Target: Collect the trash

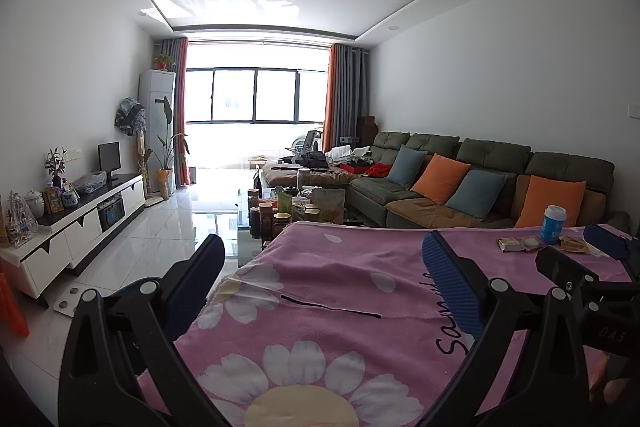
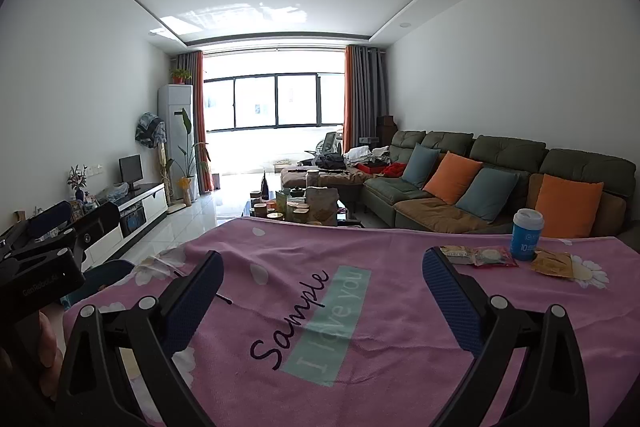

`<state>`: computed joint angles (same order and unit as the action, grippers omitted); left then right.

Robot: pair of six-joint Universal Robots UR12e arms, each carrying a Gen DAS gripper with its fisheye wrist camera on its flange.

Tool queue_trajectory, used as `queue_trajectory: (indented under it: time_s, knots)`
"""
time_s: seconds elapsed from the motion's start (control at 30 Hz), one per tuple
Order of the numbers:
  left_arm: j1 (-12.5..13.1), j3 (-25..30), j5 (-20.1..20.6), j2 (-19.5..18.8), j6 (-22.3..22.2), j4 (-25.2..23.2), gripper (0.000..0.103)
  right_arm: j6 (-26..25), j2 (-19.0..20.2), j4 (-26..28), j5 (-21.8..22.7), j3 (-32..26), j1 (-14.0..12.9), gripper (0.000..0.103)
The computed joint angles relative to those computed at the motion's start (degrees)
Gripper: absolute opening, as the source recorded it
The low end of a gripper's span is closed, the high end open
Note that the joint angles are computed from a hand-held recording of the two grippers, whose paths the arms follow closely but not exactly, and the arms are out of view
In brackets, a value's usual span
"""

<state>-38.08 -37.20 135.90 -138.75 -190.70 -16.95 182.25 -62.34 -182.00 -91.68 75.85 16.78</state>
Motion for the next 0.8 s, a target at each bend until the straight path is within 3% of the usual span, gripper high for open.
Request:
queue_trajectory:
  time_s: [0.8]
  knots:
    - [-0.1, 1.3, 0.5, -0.7, 0.4, -0.8, 0.097, 1.4, -0.1, 0.3, -0.7, -0.2, -0.4, 0.096]
